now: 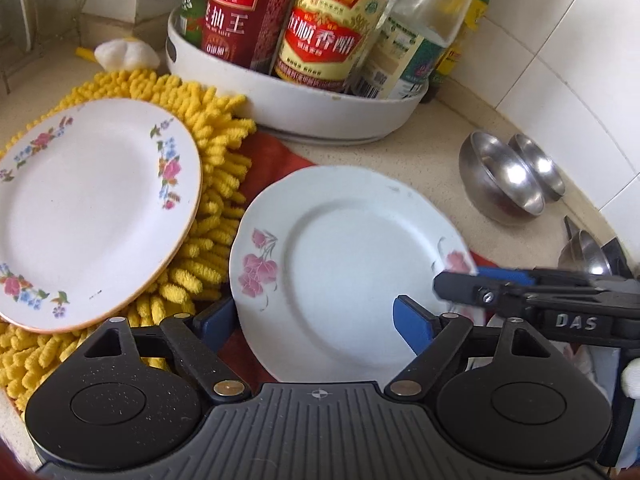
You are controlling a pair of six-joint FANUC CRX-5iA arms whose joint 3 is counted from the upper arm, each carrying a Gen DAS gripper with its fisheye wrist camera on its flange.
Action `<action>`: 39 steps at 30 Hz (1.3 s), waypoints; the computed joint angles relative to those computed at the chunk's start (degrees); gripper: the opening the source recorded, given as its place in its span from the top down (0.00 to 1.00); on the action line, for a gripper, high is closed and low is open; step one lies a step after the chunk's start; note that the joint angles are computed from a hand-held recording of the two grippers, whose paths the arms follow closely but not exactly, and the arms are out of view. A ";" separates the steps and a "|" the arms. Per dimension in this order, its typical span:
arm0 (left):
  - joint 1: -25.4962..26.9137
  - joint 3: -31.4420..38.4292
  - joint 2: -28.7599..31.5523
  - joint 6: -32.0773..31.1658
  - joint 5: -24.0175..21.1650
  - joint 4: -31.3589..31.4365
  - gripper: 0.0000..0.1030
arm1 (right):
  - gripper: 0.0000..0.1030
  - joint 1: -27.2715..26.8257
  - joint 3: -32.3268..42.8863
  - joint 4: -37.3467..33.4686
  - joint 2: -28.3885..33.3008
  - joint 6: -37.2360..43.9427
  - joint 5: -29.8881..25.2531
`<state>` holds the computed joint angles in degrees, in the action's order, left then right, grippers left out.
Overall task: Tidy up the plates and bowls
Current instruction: 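Carry the held plate with the right tool toward the other pink-flower plate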
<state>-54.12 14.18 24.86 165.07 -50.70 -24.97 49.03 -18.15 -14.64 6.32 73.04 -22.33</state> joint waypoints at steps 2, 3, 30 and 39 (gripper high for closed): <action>0.53 -0.33 -0.18 0.27 0.65 0.48 0.14 | 0.51 0.06 0.42 1.05 0.56 0.24 0.31; 0.72 -0.34 -0.16 0.91 0.83 0.31 0.14 | 0.51 0.41 0.24 2.74 0.95 -0.66 1.01; -3.77 11.35 3.28 -0.84 -12.89 -7.79 0.14 | 0.55 4.12 -9.80 24.93 -6.38 -26.11 8.09; -4.84 12.22 3.34 -2.90 -11.36 -7.84 0.14 | 0.55 4.73 -17.09 38.81 -12.10 -42.58 7.99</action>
